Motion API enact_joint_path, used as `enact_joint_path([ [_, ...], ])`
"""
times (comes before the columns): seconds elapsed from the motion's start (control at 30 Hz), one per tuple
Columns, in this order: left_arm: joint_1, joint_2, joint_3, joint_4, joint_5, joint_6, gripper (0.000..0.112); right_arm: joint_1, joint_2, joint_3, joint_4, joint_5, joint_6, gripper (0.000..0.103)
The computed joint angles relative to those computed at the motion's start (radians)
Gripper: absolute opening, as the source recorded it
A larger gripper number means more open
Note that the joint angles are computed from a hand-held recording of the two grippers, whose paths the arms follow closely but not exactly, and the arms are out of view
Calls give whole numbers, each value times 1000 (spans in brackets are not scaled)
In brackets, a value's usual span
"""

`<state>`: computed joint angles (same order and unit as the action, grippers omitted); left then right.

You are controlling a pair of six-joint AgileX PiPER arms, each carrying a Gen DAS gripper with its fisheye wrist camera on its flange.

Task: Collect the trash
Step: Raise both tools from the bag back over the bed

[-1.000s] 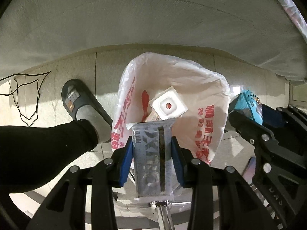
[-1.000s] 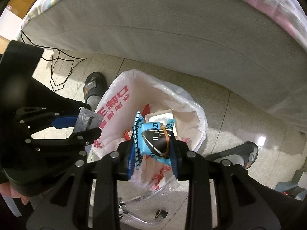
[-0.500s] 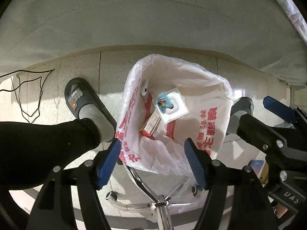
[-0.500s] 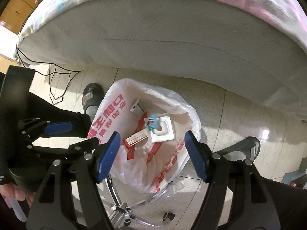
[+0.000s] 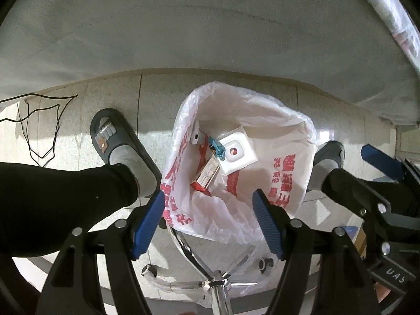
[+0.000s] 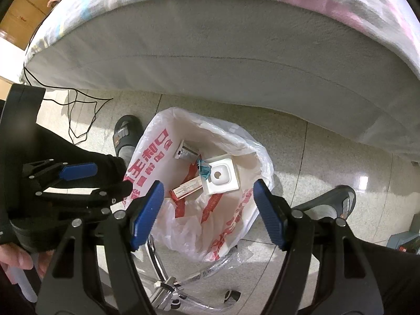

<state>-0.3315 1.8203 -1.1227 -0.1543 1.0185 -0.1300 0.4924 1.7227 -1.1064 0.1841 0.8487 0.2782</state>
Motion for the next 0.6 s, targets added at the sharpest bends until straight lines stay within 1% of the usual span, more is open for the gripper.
enact_joint_path([
  [0.07, 2, -13, 1, 2, -6, -5, 68, -8, -19, 5, 9, -2, -7, 76],
  [0.33, -6, -91, 10, 30, -20, -37, 68, -34, -102, 31, 36, 11, 4, 76],
  [0.43, -12, -142, 15, 58, -17, -60, 68, -53, -154, 42, 56, 16, 8, 81],
  [0.47, -11, -154, 14, 58, -14, -63, 68, -60, -168, 47, 60, 18, 6, 81],
  [0.6, -5, -215, 0, 61, 3, -67, 68, -82, -240, 40, 34, 52, 24, 81],
])
